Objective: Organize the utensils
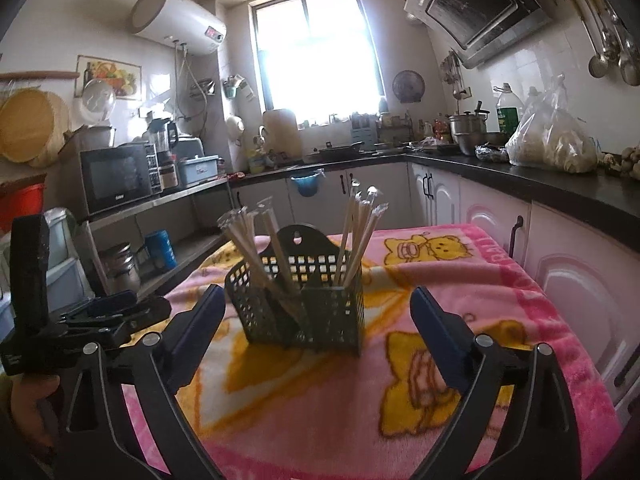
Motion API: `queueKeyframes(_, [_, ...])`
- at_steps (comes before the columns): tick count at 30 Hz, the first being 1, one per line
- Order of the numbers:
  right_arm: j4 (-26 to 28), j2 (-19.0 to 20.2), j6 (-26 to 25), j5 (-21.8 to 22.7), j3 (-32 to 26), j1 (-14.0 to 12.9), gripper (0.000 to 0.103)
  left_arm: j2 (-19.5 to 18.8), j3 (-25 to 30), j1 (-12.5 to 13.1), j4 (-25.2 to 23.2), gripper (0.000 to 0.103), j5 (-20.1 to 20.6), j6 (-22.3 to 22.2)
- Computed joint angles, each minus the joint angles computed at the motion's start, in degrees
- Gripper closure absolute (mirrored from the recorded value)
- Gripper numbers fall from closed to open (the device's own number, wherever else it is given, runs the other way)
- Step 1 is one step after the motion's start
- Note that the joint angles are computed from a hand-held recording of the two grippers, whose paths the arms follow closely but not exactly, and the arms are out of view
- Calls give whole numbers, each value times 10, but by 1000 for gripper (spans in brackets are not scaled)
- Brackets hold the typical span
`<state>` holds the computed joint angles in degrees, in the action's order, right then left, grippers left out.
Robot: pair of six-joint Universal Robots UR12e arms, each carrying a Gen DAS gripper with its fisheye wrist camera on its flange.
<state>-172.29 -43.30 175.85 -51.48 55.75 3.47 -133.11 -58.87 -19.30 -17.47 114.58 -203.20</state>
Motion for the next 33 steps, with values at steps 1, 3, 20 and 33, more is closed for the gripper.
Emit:
queueKeyframes(1, [-3,-3,-4,0,7,0,10,2,-4,-1,-2,11,-2,-2])
queueKeyframes(3, [-3,-10,-16,2,22,-1,9,4,-10,-3,-10,11,-3,-4])
queueKeyframes(20, [-78,-26,-2,-58,94,1,7,-6,-29,-17,22,11,18,4])
queueKeyframes(33, [-148,-18,-12,-80,109,5,6,-26,-22,-25,94,11,51,34])
